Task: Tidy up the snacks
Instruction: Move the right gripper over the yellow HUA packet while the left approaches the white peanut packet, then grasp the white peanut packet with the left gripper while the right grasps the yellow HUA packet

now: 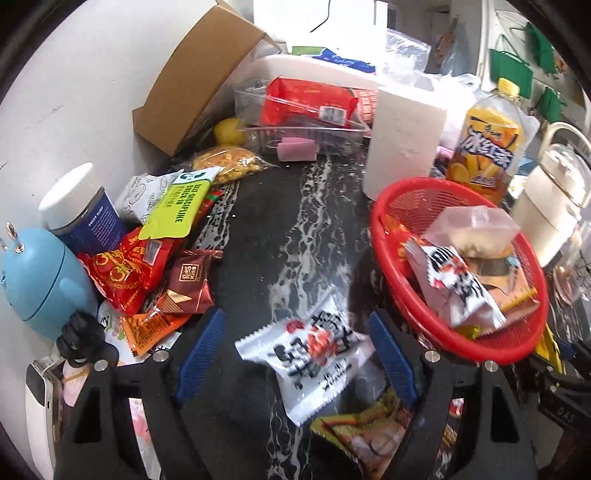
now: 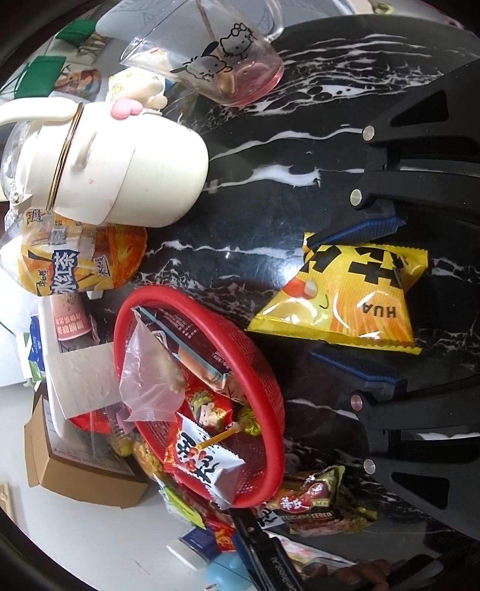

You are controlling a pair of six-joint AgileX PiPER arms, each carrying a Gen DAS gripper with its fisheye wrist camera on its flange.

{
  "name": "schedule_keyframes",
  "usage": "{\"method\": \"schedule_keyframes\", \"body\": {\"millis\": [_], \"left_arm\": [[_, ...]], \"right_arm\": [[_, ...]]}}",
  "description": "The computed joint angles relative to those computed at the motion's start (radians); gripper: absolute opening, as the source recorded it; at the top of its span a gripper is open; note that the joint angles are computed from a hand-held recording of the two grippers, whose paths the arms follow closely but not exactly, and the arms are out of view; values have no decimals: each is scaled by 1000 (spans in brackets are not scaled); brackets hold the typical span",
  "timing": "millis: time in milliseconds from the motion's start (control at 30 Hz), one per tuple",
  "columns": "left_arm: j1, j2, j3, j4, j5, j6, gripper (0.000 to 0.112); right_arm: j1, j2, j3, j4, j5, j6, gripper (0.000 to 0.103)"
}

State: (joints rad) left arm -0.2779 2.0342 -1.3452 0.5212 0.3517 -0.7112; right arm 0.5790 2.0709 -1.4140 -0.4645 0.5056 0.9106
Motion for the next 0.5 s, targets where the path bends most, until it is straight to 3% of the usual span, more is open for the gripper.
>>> {"method": "schedule_keyframes", "body": {"millis": [233, 300, 400, 500], "left_arm": [[20, 121, -144, -220, 121, 149, 80], [22, 117, -121, -226, 91, 154, 81], [28, 104, -87, -256, 46, 187, 81], [26, 88, -55, -249, 5, 208, 57]], "right_arm": [[-11, 52, -94, 32, 54, -91, 51], [-9, 61, -110, 32, 63, -115, 43], [-6, 59, -98, 45, 31, -146, 43], [2, 55, -90, 46, 25, -156, 42]]}}
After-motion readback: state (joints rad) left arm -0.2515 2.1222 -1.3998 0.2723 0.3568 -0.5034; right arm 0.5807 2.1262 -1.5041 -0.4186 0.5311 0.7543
